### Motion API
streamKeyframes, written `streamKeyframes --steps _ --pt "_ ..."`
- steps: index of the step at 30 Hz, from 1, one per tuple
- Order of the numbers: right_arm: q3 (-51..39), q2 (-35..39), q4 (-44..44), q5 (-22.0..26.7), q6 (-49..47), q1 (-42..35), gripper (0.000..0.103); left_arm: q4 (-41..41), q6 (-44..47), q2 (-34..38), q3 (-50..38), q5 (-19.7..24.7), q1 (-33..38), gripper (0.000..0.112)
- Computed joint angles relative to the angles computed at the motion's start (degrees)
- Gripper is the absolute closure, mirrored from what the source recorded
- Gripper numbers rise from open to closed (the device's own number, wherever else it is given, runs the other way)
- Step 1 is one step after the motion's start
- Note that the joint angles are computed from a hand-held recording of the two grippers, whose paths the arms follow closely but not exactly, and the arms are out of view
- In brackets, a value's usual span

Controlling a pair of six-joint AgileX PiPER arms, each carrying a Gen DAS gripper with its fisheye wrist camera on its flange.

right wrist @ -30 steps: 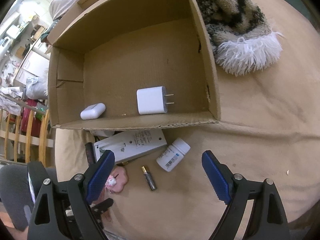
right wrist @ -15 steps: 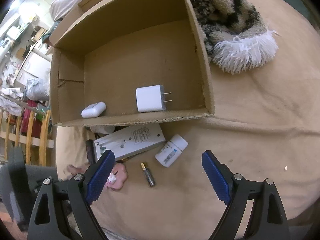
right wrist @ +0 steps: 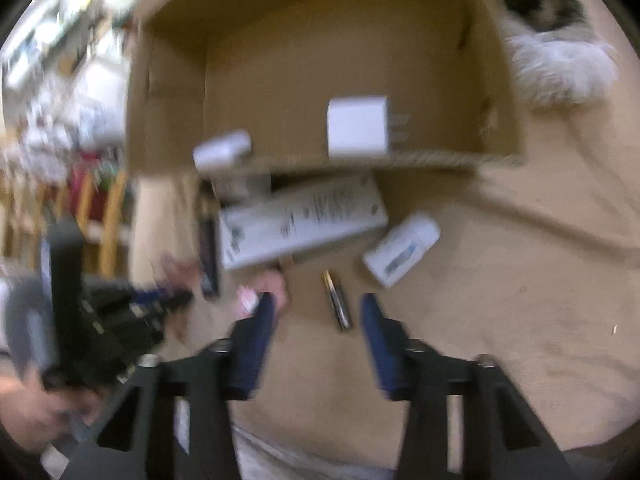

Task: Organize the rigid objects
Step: 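Grasp the AA battery with the right tool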

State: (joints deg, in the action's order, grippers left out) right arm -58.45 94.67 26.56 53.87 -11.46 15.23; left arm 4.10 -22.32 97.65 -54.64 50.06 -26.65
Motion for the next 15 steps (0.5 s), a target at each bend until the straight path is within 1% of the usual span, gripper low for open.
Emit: streamKeyframes --steps 2,3,4,9,10,11,13,14,15 --pt "-1.1 1.9 -4.0 -0.7 2.4 3.1 0.067 1.6 -1.3 2.1 -2.0 0.3 -1.2 0.096" --pt "-1.7 2.9 -6.1 -1.2 3.8 4.4 0.067 2.1 -2.3 2.8 -1.8 -0.4 -2.1 0.096" --pt "-2.5 4.0 -8.0 -1.3 5.2 5.5 0.067 2.1 -3.1 3.4 -3.2 0.5 -2.9 0.096" --pt "-4.4 8.0 -16.7 -2.7 11.9 11.5 0.068 1.9 -2.8 3.3 -2.7 -0.4 -2.3 0.096" --pt "-4.5 8.3 -19.0 -3.4 13.5 13.1 0.068 2.3 -3.6 2.9 -2.3 -0.3 -3.0 0.096" --pt "-4.5 8.4 -20.5 -3.9 14.5 14.2 0.068 2.7 -5.5 3.2 -1.5 -1.3 -4.5 0.096" --pt "-4.3 8.5 -22.2 -4.7 16.0 15.5 0.07 2.9 -7.4 2.6 -1.0 -1.4 -5.8 0.096" --pt "-4.1 8.2 -22.4 -5.1 16.3 15.5 0.074 2.5 -7.7 2.0 -0.5 -1.6 -5.8 0.096" --pt "-3.8 7.8 -23.3 -5.5 17.0 15.8 0.088 1.8 -7.4 1.0 0.2 -1.7 -5.4 0.096"
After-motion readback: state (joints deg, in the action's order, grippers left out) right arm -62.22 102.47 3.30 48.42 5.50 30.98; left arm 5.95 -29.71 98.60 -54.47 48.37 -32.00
